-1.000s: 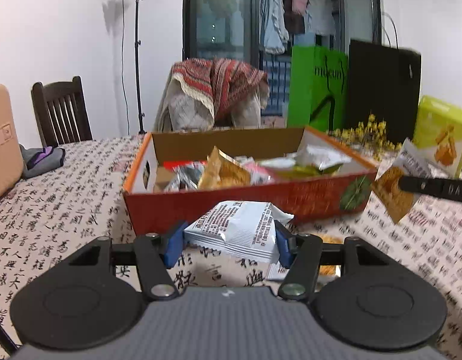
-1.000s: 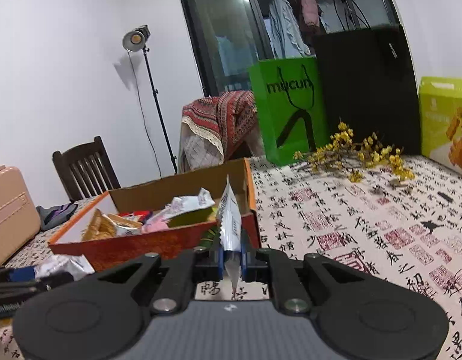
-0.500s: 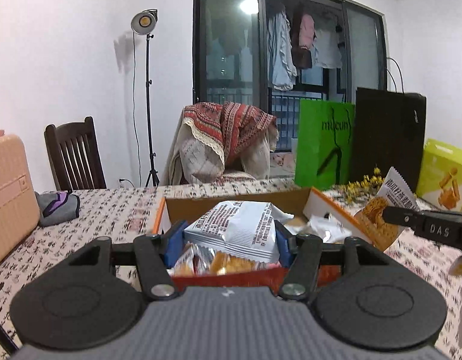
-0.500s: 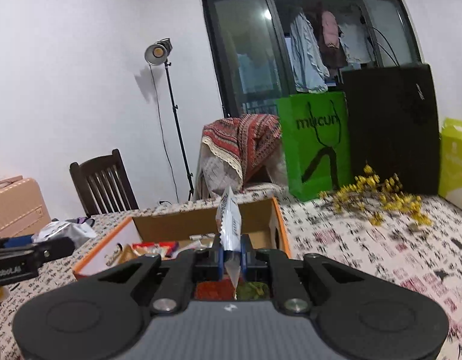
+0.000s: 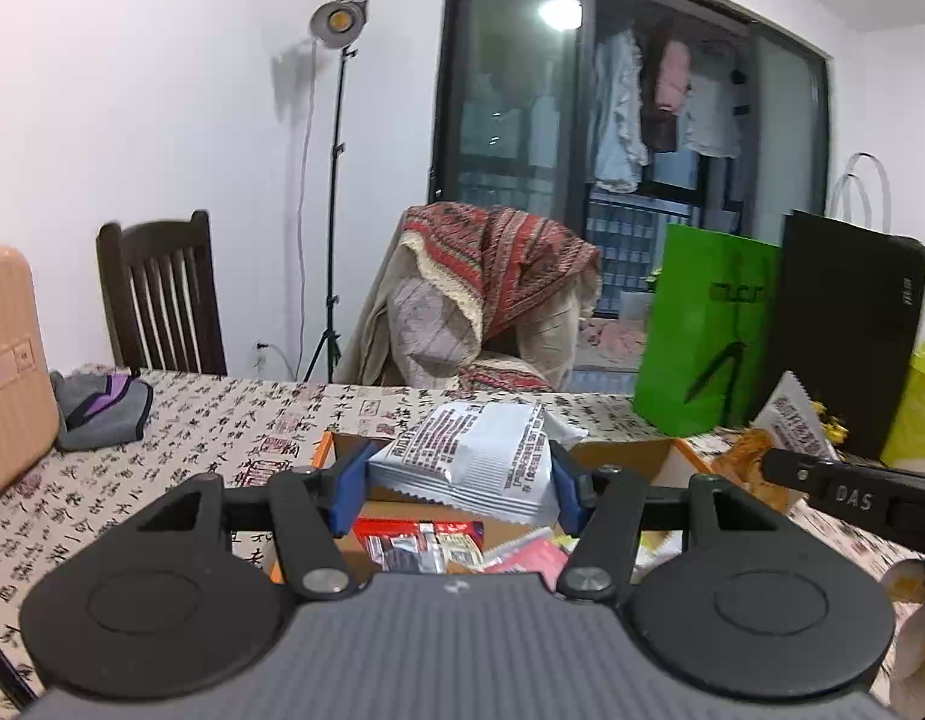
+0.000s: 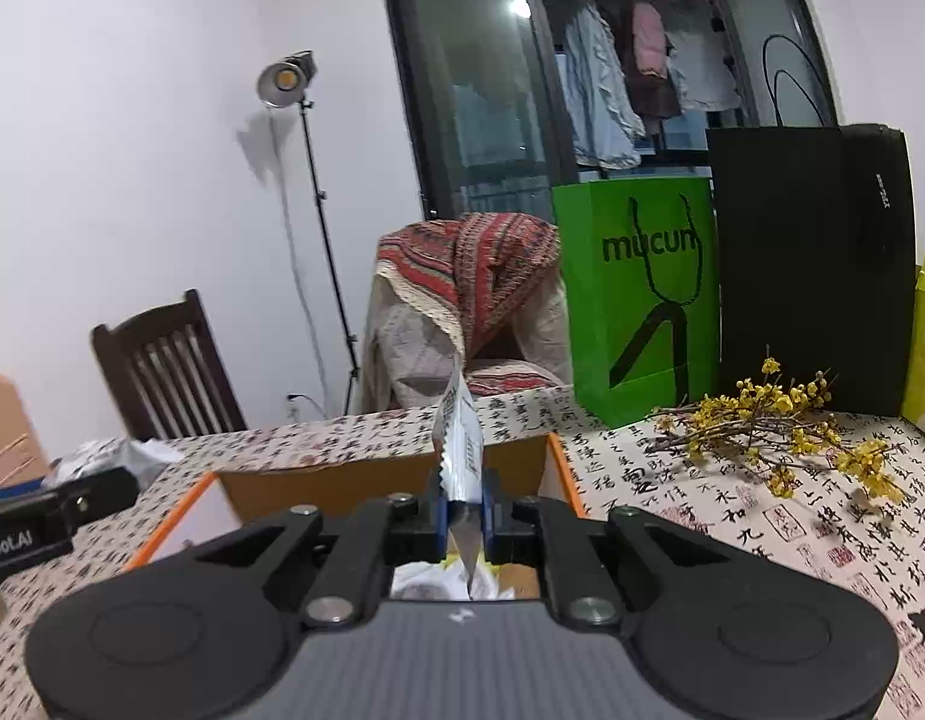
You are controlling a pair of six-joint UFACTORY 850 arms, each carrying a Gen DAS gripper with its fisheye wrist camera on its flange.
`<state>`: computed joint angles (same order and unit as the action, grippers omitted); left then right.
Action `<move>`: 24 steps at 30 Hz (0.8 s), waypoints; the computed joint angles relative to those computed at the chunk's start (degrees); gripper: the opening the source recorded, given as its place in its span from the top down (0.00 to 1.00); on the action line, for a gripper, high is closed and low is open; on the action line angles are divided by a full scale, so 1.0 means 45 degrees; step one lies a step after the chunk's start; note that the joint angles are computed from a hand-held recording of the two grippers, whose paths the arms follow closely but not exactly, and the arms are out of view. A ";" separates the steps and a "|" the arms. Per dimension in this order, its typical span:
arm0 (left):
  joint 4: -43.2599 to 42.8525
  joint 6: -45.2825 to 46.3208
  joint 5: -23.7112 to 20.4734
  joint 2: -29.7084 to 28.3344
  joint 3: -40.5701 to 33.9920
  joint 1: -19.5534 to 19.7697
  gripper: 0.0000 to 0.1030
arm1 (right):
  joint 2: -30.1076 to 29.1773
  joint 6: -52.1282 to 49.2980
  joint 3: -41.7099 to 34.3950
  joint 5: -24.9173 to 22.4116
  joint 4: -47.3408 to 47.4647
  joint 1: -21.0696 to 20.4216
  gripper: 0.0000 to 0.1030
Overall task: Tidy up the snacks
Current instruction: 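Open the left tool inside the box while the right tool releases its sachet, then move both open tools back from the box to the snack pile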
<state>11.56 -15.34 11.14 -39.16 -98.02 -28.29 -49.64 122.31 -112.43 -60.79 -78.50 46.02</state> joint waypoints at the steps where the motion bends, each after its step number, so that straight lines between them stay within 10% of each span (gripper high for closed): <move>1: 0.0176 -0.0375 -0.0252 -0.0321 -0.0450 0.0022 0.41 | -0.0083 0.0008 -0.0091 0.0111 0.0012 -0.0121 0.90; 14: 0.0070 -0.0322 -0.0927 -0.2032 -0.2279 0.0239 0.40 | -0.0997 -0.1030 -0.0508 0.0217 -0.0160 -0.0524 0.90; 19: 0.0912 -0.1332 -0.0604 -0.1917 -0.1992 0.0287 0.05 | -0.0740 -0.0774 -0.0138 0.0667 -0.0005 -0.0584 0.82; 22: 0.1607 -0.2054 -0.0272 -0.1749 -0.1687 0.0310 0.00 | -0.0384 -0.0159 0.0427 0.1155 -0.0345 -0.0582 0.57; 24: 0.1644 -0.2082 -0.0397 -0.1729 -0.1693 0.0291 0.00 | -0.0395 -0.0032 0.0429 0.0874 -0.0551 -0.0503 0.20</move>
